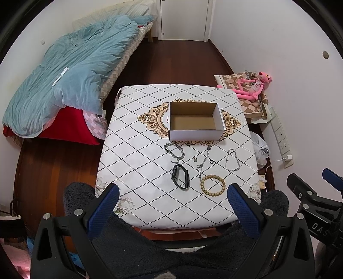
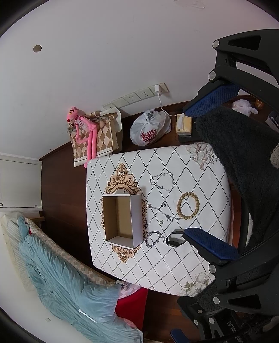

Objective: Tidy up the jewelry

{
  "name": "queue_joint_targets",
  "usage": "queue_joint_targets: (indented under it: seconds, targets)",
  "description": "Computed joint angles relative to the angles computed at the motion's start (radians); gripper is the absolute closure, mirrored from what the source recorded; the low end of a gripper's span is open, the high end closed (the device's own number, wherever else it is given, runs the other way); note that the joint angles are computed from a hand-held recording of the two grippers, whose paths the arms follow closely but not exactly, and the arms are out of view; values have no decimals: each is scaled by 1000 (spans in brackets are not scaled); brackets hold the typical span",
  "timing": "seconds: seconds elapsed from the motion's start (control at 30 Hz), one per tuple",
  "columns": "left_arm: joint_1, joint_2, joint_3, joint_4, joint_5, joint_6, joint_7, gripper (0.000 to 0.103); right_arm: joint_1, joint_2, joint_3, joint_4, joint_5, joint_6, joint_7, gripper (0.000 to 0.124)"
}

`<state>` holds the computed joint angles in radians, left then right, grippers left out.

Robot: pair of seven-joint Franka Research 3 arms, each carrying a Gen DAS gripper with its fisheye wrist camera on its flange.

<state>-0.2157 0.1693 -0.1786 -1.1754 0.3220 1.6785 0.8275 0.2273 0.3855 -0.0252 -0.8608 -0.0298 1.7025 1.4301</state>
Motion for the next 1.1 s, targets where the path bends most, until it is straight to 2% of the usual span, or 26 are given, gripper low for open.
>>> queue_joint_targets:
  seconds: [1.1]
  targets:
    - [18, -47, -1, -54, -8, 30, 5, 0, 1, 12, -1, 30, 1, 5, 0, 21]
